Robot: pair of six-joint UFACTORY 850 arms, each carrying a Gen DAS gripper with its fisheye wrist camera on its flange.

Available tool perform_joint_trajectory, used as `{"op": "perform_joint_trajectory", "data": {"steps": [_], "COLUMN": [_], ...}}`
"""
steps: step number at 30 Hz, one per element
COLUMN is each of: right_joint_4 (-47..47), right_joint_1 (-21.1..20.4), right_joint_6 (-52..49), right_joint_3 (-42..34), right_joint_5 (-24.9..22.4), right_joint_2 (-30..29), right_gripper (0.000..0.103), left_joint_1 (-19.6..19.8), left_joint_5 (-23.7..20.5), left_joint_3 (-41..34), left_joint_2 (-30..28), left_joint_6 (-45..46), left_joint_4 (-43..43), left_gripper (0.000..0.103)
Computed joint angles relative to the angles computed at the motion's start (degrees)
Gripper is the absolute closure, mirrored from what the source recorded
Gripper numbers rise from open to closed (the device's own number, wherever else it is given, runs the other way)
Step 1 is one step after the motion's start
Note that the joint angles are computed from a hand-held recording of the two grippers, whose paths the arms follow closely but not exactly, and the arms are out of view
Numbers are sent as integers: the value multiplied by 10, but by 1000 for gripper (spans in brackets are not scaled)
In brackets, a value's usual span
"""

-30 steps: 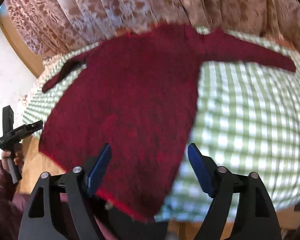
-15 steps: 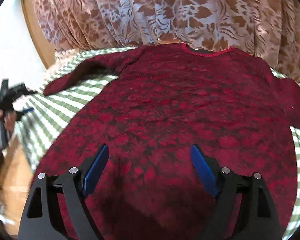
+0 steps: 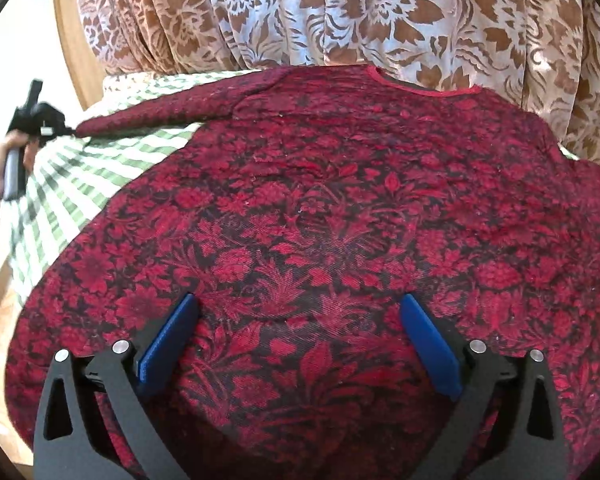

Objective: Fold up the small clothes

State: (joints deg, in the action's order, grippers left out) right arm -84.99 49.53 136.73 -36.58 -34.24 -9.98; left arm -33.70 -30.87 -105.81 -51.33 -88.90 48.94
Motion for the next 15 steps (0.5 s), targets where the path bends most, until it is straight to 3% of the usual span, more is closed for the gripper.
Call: {"op": "perform_joint_trajectory", "data": {"steps": [3, 6, 7, 10, 15], "right_joint_4": [6, -2, -5, -11, -33], "right_joint_1": [1, -1, -1, -3, -21], "right_joint_6": [-4, 5, 9, 15, 34], "right_joint_3": [-3, 0, 1, 2, 16], "right_joint_5": [-4, -1, -1, 2, 44], "right_joint_2": [-3, -1, -1, 0, 25], "right_gripper": [3, 3, 3, 3, 3], "left_joint_1": [4, -7, -16, -50, -124], "left_joint_5": [-18, 26, 46, 106, 197], "left_joint_3": [-23, 31, 51, 98, 95], "left_joint_2": [-22, 9, 23, 57, 63], "left_joint_6": [43, -36, -61, -146, -135], "left_joint_4": [-64, -8, 24, 139, 190], "left_gripper": [103, 96, 80, 58, 55]}}
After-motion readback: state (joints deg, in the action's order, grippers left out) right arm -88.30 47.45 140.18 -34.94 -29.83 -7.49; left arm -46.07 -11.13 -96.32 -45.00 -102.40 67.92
